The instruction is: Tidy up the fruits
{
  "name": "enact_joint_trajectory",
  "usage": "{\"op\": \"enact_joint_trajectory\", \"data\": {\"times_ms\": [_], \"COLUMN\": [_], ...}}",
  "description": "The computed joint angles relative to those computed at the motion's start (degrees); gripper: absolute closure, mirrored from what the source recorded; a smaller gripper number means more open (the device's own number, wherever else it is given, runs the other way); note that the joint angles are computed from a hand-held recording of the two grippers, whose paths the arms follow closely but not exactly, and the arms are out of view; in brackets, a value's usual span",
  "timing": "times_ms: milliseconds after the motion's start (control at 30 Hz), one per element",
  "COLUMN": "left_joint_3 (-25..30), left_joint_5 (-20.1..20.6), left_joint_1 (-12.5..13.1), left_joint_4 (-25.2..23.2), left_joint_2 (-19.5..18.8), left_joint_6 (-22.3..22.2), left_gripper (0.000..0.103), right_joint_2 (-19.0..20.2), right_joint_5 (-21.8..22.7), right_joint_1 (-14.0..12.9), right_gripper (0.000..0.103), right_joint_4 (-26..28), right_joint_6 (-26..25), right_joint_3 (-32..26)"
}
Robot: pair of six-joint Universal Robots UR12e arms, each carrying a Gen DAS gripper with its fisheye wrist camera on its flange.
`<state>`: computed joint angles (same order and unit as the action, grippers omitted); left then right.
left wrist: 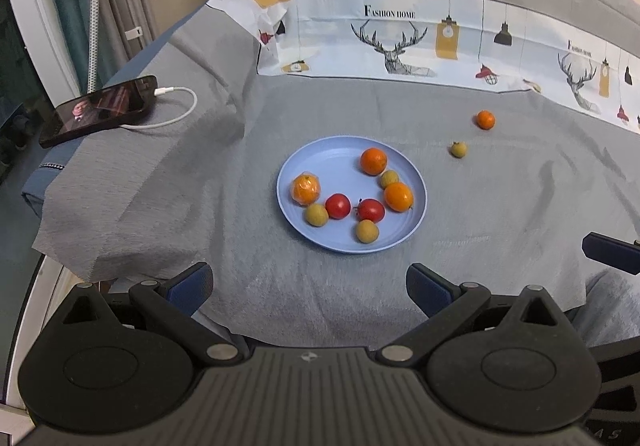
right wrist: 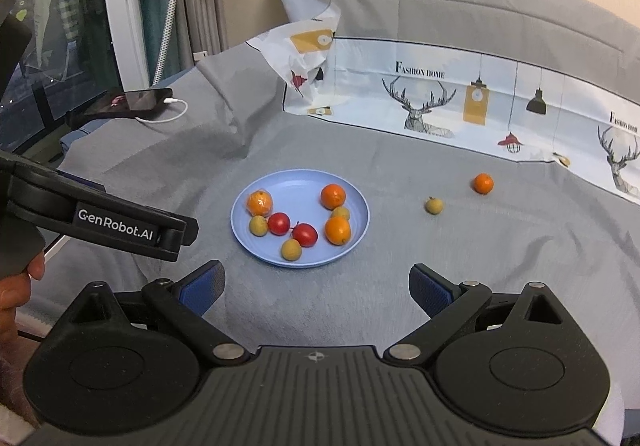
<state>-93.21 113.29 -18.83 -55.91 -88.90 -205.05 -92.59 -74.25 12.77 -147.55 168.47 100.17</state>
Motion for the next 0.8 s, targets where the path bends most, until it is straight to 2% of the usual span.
{"op": "enact_joint_trajectory", "data": {"times_ms": [267,467,633,800], "left_joint_3": [2.44,6.51,12.38,20.95], "left_joint_5": [-0.21,-2.15,-5.30,-6.28], "left_joint_1": [-0.08,-0.22,-0.20,-0.56], "left_joint_4": [-2.37,-4.45,-5.58,-7.64], "left_joint_2": [-2.47,-6.14,-11.38,-19.15], "left_joint_6": [1.40,3.14,5.24,8.66], "left_gripper": [0.000,0.000,0.000,0.000], "right_joint_2": [1.12,2.16,4.14,8.35], "right_joint_5": [-0.41,-1.71,-5.12,-9.56], "right_joint_1": [-0.93,-2.65,-4.68,-6.76], "right_gripper": [0.005,0.005,0.005,0.005], "right_joint_4": [0.85,0.71,-1.27,-5.00], "right_joint_6": [2.75,6.60,10.15,11.38], "right_joint_3": [-0.37,-0.43,-1.12,-3.69]}}
